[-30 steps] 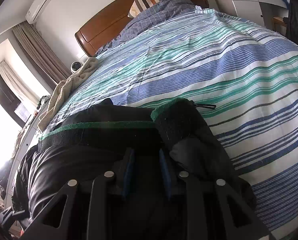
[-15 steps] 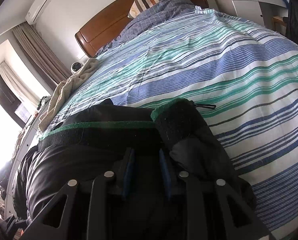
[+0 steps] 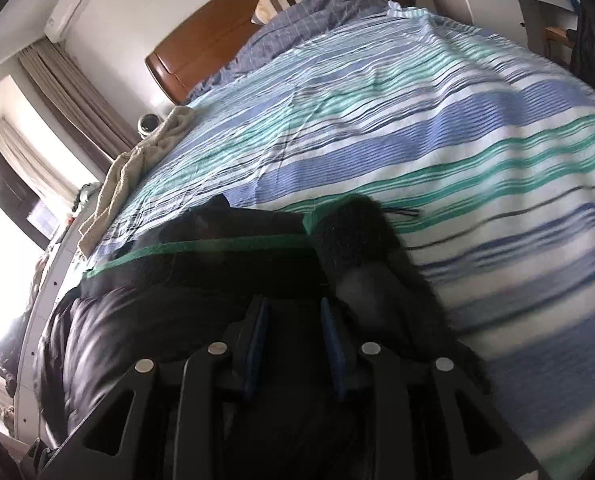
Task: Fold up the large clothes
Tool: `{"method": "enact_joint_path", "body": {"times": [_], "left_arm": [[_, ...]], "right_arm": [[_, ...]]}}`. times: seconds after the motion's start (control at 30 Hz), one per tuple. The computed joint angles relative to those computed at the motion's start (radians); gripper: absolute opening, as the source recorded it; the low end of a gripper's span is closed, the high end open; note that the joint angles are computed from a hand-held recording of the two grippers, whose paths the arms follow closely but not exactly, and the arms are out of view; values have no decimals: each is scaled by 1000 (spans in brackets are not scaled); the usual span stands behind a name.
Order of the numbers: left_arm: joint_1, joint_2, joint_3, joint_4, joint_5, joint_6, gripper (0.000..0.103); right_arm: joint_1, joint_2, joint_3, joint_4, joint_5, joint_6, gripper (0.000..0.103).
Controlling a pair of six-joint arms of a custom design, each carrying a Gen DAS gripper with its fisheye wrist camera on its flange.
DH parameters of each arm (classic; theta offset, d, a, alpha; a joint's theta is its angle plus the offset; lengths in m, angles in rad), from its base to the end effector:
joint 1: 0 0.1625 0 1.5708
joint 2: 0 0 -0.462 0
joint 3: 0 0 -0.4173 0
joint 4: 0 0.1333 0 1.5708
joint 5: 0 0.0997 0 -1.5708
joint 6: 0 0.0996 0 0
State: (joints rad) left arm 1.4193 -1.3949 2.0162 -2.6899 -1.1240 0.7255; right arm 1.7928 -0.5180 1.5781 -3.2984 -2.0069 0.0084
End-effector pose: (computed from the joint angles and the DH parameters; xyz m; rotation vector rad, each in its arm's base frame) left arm 0.0912 -0.5710 0.3431 0.9463 2.3637 -0.4562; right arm 0.2518 -0.7013 0.0180 0.0793 -2.6329 0.9715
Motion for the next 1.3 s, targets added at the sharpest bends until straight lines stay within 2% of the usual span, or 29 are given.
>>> {"method": "enact_joint_path", "body": {"times": [0.07,0.1,0.17,0.27,0.3,0.37,0.43,0.53,0.57,0.63,0.7,0.73,0.8,0.83,0.93,1.0,1.1,1.13,1.2,1.23,1.27,1.3], "left_arm": [[11,-49,-5,48,-19,-38,100],[16,-71,-14,63,-25,-68,100],[24,-88,-37,62,-47,-111,100],[25,-71,-89,31,-83,-168,100],[24,-51,-113,20,-94,-180,100],[12,-13,-143,-3,-81,-191,100],[-2,33,-161,-54,-77,-182,100],[-11,120,-211,-101,-27,-157,99],[-12,150,-230,-94,-23,-150,99],[-15,198,-248,-96,3,-125,99],[-11,261,-277,-89,66,-100,99],[-6,266,-259,-104,74,-111,100],[14,274,-260,-126,34,-123,102],[20,273,-254,-135,24,-118,102],[26,274,-250,-143,18,-102,102],[29,285,-272,-123,12,-107,102],[32,281,-262,-134,6,-103,102],[32,281,-259,-144,5,-98,102],[30,284,-266,-135,7,-105,102],[29,283,-272,-117,9,-113,102],[26,277,-274,-92,13,-122,102],[20,268,-291,-26,22,-140,102]], "right_arm": [[5,-86,140,-123,26,9,73],[8,-131,216,-192,18,18,77],[9,-225,389,-333,-9,61,77],[1,-305,563,-441,0,170,78],[1,-318,615,-477,17,210,79],[5,-308,698,-549,99,288,79],[6,-266,722,-602,180,331,79],[1,-188,694,-595,250,414,79],[4,-169,670,-565,227,427,79],[29,-133,616,-520,126,439,79],[31,-112,579,-515,121,433,79],[32,-107,557,-500,123,439,79],[39,-103,530,-470,105,434,79],[44,-105,514,-418,74,437,79],[45,-108,492,-291,41,534,78],[53,-93,472,-304,59,535,79],[-1,-35,446,-507,203,597,80],[-23,-8,427,-553,223,621,79],[-15,14,397,-546,168,603,66],[18,23,378,-538,92,566,58],[58,33,362,-550,20,513,45],[79,40,355,-569,-12,473,38]]}}
